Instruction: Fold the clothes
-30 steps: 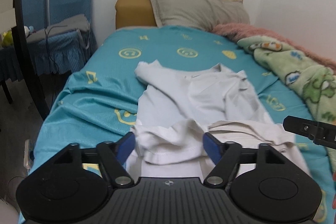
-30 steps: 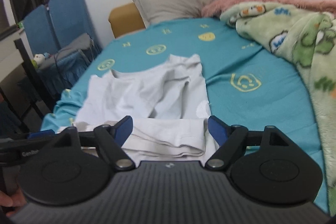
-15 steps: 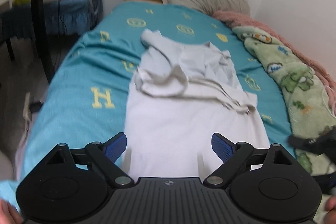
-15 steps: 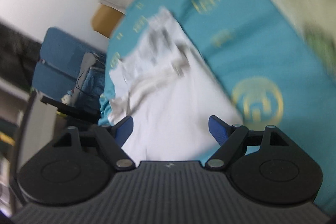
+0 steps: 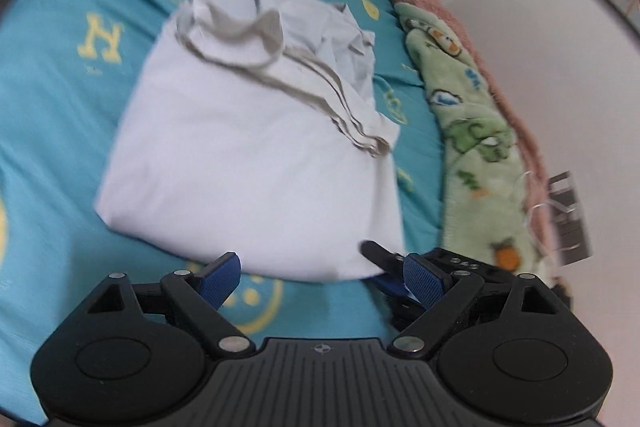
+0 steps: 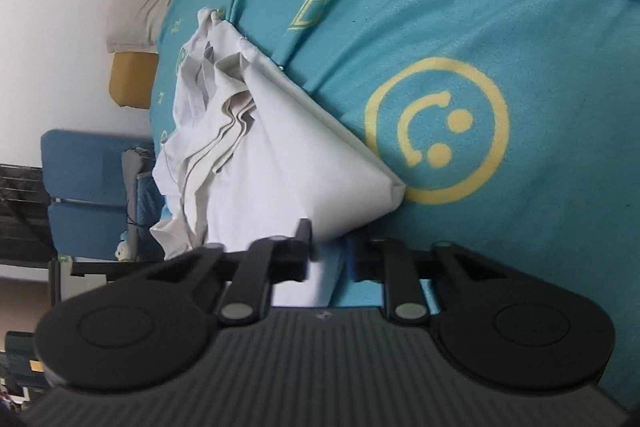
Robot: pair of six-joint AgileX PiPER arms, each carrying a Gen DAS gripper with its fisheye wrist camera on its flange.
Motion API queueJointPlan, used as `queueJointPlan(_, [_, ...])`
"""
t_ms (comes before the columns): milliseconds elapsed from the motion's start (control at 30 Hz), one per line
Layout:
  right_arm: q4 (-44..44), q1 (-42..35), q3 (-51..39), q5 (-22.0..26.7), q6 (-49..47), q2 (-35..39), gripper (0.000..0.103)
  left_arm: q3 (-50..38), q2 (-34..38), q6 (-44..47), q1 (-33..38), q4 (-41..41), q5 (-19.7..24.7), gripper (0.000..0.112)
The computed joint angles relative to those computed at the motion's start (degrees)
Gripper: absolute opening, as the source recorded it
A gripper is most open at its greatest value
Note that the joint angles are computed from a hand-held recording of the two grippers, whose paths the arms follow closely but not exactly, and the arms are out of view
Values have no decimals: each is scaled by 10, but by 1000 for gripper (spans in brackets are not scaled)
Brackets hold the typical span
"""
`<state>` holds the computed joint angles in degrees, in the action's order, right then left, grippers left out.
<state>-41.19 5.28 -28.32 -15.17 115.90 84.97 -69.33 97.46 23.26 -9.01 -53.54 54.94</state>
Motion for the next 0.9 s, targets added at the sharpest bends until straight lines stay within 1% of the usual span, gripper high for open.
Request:
queueJointPlan(67, [36, 2, -1, -3, -50, -11, 9, -7, 31, 14, 14, -46, 40, 91])
queueJointPlan(100, [54, -1, 2, -12, -76, -18, 9, -9, 45, 17, 13, -60, 48, 91])
queueJointPlan(133, [85, 0, 4, -22, -110, -26, 9, -10, 56, 19, 11, -72, 50, 91])
queueJointPlan(200, [144, 8, 5, -35, -173, -39, 8, -9, 71, 21, 4, -86, 34, 91])
queueJointPlan(233, [163, 10, 4, -39, -194, -46, 8, -6, 74, 16, 1, -89, 18, 91])
queueJointPlan(400, [214, 5, 4, -47, -256, -65, 8, 26, 43, -70, -13, -45, -146, 88])
queueJointPlan(467, [204, -5, 5, -53, -244, -63, 7, 47, 30, -71, 0, -70, -173, 77])
queueJointPlan(500, [200, -8, 3, -55, -239, -60, 7, 55, 26, -70, 8, -86, -178, 75])
queueJointPlan(533, [198, -9, 0, -56, -236, -56, 7, 61, 24, -67, 14, -99, -182, 70])
queueJointPlan(567, [198, -9, -1, -54, -237, -56, 7, 66, 21, -66, 18, -108, -188, 58])
queueJointPlan(600, [203, -7, -4, -49, -246, -55, 7, 70, 18, -67, 17, -106, -199, 50])
queueJointPlan(667, [244, 5, -7, -39, -291, -56, 7, 72, 11, -67, 14, -103, -218, 28])
queueJointPlan(700, [261, 8, -8, -36, -312, -59, 7, 71, 10, -54, 16, -120, -222, 21])
queueJointPlan(767, [289, 13, -13, -25, -350, -65, 7, 68, 8, -27, 20, -154, -227, 13])
queueJointPlan(833, [307, 15, -23, -6, -383, -74, 7, 53, -2, -18, 25, -158, -221, 9])
queueJointPlan(867, [292, 12, -36, 11, -377, -79, 7, 41, -8, -22, 25, -152, -218, 8])
queueJointPlan(900, [258, 8, -56, 34, -352, -89, 7, 24, -15, -35, 26, -139, -213, 8])
